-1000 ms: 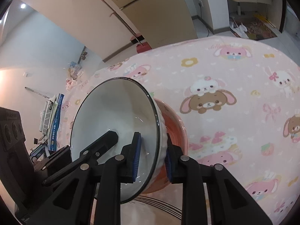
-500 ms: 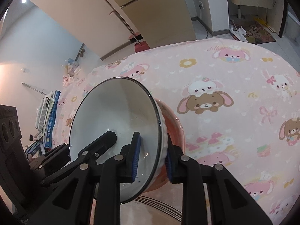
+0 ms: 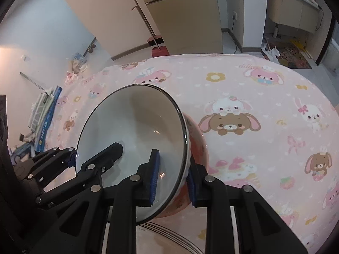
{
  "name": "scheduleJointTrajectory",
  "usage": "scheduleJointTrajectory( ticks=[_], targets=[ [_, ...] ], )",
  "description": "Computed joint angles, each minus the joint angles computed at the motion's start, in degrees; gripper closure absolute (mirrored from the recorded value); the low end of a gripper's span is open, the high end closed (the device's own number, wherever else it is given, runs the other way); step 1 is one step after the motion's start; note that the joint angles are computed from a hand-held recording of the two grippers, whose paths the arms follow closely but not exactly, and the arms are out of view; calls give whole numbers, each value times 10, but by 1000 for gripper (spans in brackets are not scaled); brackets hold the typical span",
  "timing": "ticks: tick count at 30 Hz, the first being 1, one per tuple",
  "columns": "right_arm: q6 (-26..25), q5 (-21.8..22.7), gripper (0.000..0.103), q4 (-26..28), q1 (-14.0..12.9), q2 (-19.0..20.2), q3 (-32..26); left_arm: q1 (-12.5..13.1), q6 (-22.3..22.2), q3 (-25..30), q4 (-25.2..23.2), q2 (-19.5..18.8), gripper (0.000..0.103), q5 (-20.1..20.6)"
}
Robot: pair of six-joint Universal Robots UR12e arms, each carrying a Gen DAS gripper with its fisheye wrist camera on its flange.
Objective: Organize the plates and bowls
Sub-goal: 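Lower the white bowl with both grippers over the stacked pink bowls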
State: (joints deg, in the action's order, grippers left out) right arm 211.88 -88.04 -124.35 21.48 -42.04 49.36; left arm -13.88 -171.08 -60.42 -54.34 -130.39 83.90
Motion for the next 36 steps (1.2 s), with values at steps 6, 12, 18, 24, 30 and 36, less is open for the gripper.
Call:
scheduleJointTrajectory(
  ticks=[6, 12, 18, 24, 30, 36],
  targets=[
    [-38, -23, 79, 11, 5, 3, -9, 2, 9, 2, -5, -1, 81, -7],
    [-75, -81, 79, 41, 15, 10, -27, 0, 20, 7, -9, -6, 79, -2],
    [-67, -80, 80, 21, 14, 5, -16, -2, 23, 6, -8, -7, 78, 5],
    [-81, -66, 81, 20, 10, 4, -13, 11, 21, 17, -27, -10, 79, -38],
    [-107, -53, 82, 22, 8, 3, -14, 14, 12, 9, -4, -4, 79, -35],
    [-132, -68, 81, 22, 12, 4, -16, 14, 5, 0, 22, 0, 81, -34]
  ],
)
